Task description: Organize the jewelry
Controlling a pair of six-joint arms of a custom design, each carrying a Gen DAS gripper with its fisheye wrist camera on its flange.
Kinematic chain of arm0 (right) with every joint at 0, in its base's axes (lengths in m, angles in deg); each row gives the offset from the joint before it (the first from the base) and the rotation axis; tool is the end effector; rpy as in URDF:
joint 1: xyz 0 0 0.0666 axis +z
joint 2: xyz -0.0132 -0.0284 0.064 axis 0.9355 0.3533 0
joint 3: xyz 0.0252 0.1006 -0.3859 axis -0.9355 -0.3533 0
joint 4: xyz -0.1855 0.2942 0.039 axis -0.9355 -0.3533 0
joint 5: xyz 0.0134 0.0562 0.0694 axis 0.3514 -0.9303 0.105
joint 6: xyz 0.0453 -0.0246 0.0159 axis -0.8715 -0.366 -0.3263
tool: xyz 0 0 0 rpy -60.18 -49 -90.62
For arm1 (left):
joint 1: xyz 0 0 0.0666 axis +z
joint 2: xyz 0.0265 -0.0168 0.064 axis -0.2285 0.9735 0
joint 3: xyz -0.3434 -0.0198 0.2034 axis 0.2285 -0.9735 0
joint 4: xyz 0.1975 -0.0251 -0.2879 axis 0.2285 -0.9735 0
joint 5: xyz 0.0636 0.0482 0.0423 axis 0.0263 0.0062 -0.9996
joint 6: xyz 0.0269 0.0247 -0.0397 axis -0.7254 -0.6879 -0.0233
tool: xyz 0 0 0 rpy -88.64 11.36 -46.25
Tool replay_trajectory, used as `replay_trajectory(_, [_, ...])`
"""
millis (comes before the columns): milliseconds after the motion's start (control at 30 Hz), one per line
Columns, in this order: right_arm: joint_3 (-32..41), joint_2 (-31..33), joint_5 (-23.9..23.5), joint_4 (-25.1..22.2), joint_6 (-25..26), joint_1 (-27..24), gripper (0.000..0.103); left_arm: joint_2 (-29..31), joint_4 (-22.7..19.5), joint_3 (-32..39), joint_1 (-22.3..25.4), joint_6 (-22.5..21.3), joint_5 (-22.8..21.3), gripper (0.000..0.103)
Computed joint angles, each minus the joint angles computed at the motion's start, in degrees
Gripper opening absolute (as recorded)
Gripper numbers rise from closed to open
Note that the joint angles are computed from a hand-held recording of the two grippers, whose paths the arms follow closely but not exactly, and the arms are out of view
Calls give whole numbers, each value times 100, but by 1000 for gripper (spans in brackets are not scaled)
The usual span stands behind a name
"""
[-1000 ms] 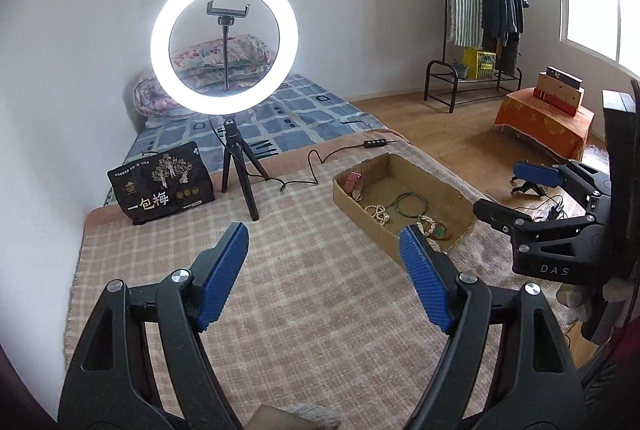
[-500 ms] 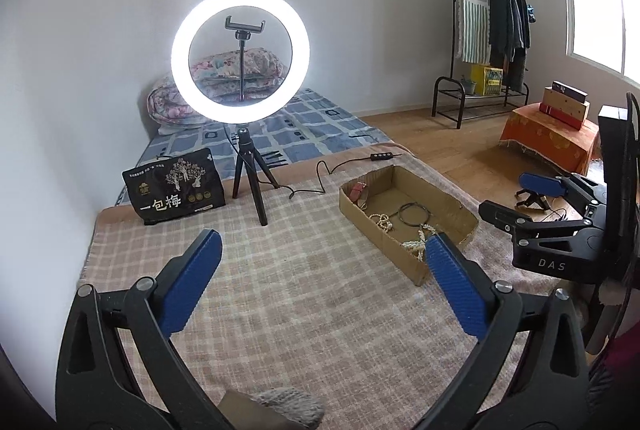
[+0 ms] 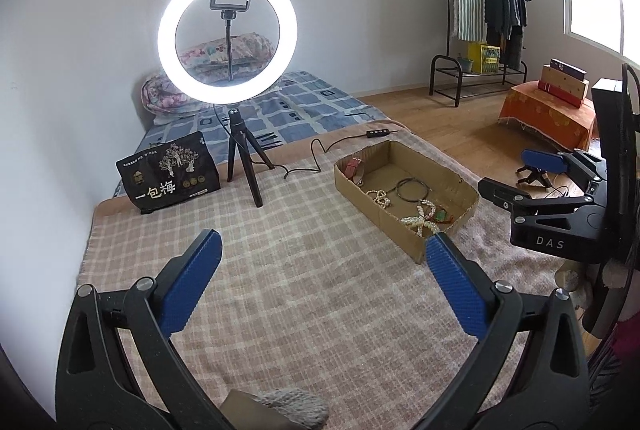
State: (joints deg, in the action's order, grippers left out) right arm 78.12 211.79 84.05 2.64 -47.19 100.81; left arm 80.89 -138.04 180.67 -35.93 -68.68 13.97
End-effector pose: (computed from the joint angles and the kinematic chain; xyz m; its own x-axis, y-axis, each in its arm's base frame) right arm 0.5588 0.3323 0.5707 -0.4927 -0.2901 -0.8204 -0.3442 0.9309 -0.1225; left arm 0.4721 -0.1873 0.6652 -0.5704 0.0729 -0.8181 0.0732 0.9966 0.0377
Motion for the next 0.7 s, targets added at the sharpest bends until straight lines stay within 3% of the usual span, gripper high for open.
replay_trajectory(700, [-165, -76, -19, 12, -42, -65, 81, 136, -145, 212, -13, 36, 125, 103])
